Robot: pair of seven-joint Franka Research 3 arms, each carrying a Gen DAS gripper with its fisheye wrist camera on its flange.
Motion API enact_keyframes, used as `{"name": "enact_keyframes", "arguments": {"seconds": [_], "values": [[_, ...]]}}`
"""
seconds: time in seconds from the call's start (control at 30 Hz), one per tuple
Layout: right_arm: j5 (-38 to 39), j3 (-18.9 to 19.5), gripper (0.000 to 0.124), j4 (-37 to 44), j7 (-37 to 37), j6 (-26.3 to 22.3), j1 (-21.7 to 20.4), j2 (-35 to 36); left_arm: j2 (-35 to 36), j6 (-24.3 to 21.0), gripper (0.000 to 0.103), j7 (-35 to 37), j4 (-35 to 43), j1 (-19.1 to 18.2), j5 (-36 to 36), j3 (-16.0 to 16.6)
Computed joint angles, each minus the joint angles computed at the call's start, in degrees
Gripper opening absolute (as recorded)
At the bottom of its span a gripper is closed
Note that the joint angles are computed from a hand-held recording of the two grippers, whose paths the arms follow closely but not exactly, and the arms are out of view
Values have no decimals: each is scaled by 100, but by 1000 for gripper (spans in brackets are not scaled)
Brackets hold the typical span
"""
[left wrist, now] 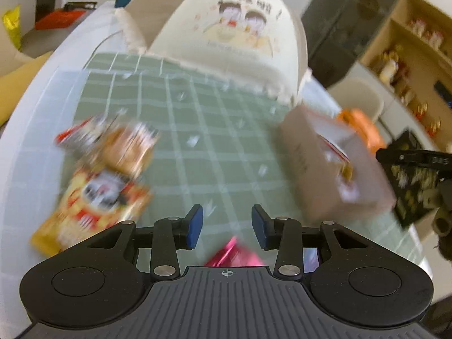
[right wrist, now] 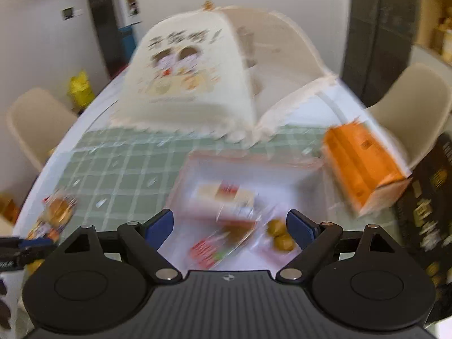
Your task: Organize snacks
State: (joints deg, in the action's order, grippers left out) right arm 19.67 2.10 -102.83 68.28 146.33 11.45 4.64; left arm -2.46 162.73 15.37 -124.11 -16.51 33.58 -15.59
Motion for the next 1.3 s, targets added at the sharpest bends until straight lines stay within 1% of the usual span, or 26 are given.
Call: {"name": "enact_keyframes", "arguments": {"seconds": [0.1,0.17,0.27,0.33,0.37,0.4,0.43,0.47,0.53,0.6,0.63,0.67,0.73,0.8,0.83,0.87,0.93,1.0,1.07,1.13,1.17,1.2,1.3], "values": [[927,83,88,-475,-904,-577,-29,-342,-279,25,43,811,-492,-165,-756,3],[1197,93,88,-828,-1137,-864,38,-536,-379,62,43,1076,-708,-251,-1129,-16],[1262,130,88,-1222,-1185,-966,184,-721,-527,242,43,1007,-951,-245,-1293,-60],[1199,191,88,-1382,-1245,-839,309,-784,-610,362,43,1069,-1054,-235,-1429,-33],[1105,247,88,-1496,-1264,-698,391,-845,-708,448,43,856,-1120,-100,-1225,-92],[1015,290,88,-1565,-1294,-573,466,-871,-781,414,43,475,-1110,118,-862,-228],[923,328,88,-1620,-1332,-465,539,-895,-922,263,43,-157,-1096,468,-265,-433],[830,373,88,-1654,-1356,-350,618,-899,-1046,59,43,-712,-1081,732,193,-577],[751,434,88,-1699,-1387,-186,761,-897,-1189,-362,43,-1688,-1050,1096,844,-704],[839,465,88,-1609,-1384,-237,886,-835,-1167,-451,43,-2409,-1079,1334,1382,-652],[929,458,88,-1551,-1418,-303,926,-797,-1088,-386,43,-2447,-1092,1319,1416,-530],[992,472,88,-1509,-1423,-344,971,-755,-986,-264,43,-2279,-1102,1224,1297,-360],[1068,479,88,-1530,-1467,-388,1025,-776,-826,-42,43,-1755,-1103,996,1006,-134],[1083,468,88,-1552,-1508,-395,1047,-792,-743,45,43,-1187,-1078,767,751,-59],[1068,461,88,-1569,-1524,-371,1048,-806,-708,206,43,-908,-1100,647,595,-30],[1032,454,88,-1562,-1542,-309,1046,-804,-685,315,44,-775,-1122,574,495,-38],[924,463,88,-1535,-1505,-26,1049,-749,-697,517,45,-692,-1216,472,352,-91],[790,496,88,-1371,-1416,242,1075,-612,-748,629,45,-833,-1308,469,326,-170],[807,538,88,-993,-1322,343,1121,-336,-826,830,44,-767,-1465,362,19,-125],[812,592,88,-539,-1170,389,1172,29,-920,971,43,-344,-1631,117,-505,34],[742,631,88,-216,-1001,411,1228,311,-962,997,43,-207,-1688,55,-687,52],[606,650,88,92,-797,404,1291,581,-1043,1016,43,-177,-1776,43,-809,19],[-5,616,88,1149,-46,368,1595,1518,-1291,1156,42,-325,-2044,207,-932,-156]]}}
